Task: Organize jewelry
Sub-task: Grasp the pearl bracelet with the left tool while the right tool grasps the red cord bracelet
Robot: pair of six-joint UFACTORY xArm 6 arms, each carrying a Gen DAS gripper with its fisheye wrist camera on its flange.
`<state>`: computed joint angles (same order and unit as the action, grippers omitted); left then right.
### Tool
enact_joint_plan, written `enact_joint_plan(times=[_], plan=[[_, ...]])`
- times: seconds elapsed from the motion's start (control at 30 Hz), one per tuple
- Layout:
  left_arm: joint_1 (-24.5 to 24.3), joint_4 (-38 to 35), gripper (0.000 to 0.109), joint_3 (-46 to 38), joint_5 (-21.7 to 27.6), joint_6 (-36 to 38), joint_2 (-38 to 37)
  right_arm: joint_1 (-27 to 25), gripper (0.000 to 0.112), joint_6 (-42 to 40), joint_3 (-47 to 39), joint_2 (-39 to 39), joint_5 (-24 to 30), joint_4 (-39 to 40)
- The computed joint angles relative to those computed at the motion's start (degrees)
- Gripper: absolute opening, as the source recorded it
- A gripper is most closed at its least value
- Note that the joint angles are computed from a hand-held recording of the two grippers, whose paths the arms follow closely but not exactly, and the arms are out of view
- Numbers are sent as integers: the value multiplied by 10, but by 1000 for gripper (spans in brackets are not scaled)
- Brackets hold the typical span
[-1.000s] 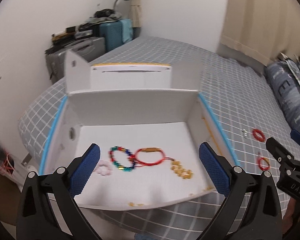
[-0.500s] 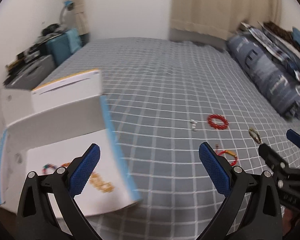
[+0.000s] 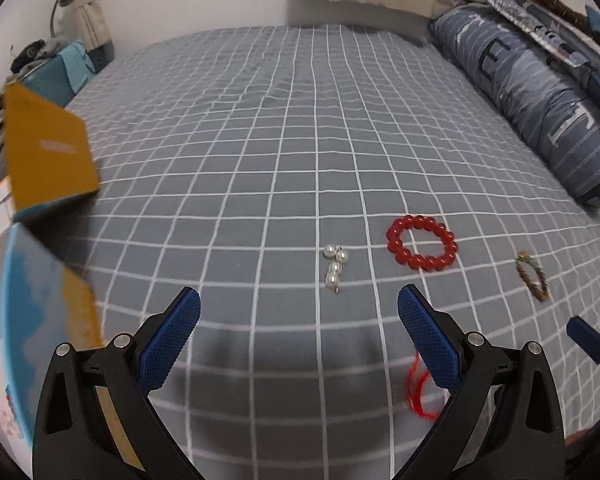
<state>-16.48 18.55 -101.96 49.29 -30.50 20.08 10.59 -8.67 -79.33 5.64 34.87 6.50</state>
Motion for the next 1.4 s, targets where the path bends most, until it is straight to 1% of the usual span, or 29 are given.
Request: enact_joint_plan(times=[0.17, 0.33, 0.47, 0.57, 0.63, 0.67, 0.7, 0.73, 0.8, 0.83, 0.9, 0.93, 1.0, 1.03, 1.07, 1.1, 1.13, 1.2, 1.27, 1.4], plan=[[5, -17, 97, -53, 5, 15, 56, -7, 95, -9, -22, 36, 10, 10], [5, -15, 97, -106, 22, 25, 110, -7, 89, -24, -34, 54, 22, 20], [8, -19, 97, -109, 12, 25, 120, -8, 81, -35, -43, 65, 37, 29], [8, -18, 94, -112, 10, 25, 128, -7, 76, -39, -46, 70, 47, 31], [10, -34, 84, -120, 14, 32, 135, -7, 73, -40, -49, 74, 52, 31], [12, -55, 75, -129, 22, 45, 143, -7, 71, -41, -52, 78, 57, 34], [13, -58, 72, -134, 29, 46, 148, -8, 68, -41, -56, 81, 62, 34], [14, -52, 70, -135, 27, 45, 151, -9, 68, -40, -56, 83, 64, 32], [12, -39, 60, -133, 27, 42, 150, -9, 67, -41, -56, 84, 67, 33], [12, -38, 56, -131, 26, 41, 149, -9, 66, -41, -57, 85, 67, 34], [13, -43, 44, -128, 23, 43, 147, -9, 57, -42, -55, 84, 65, 37], [12, -42, 41, -127, 24, 45, 146, -9, 54, -44, -56, 84, 66, 38], [11, -39, 30, -125, 26, 43, 144, -10, 45, -49, -58, 84, 70, 41], [10, -43, 28, -120, 23, 45, 141, -11, 42, -48, -59, 84, 72, 40], [10, -44, 17, -124, 25, 48, 143, -11, 37, -48, -59, 84, 73, 40], [10, -46, 11, -127, 28, 53, 144, -10, 31, -46, -61, 85, 75, 40], [9, -43, 11, -126, 30, 55, 143, -10, 28, -45, -61, 85, 75, 40], [7, -37, 11, -123, 29, 52, 141, -10, 12, -49, -64, 86, 82, 46], [8, -39, 11, -115, 23, 46, 135, -12, 9, -46, -68, 87, 85, 49], [6, -33, 11, -97, 14, 44, 120, -13, 9, -48, -67, 83, 84, 61]])
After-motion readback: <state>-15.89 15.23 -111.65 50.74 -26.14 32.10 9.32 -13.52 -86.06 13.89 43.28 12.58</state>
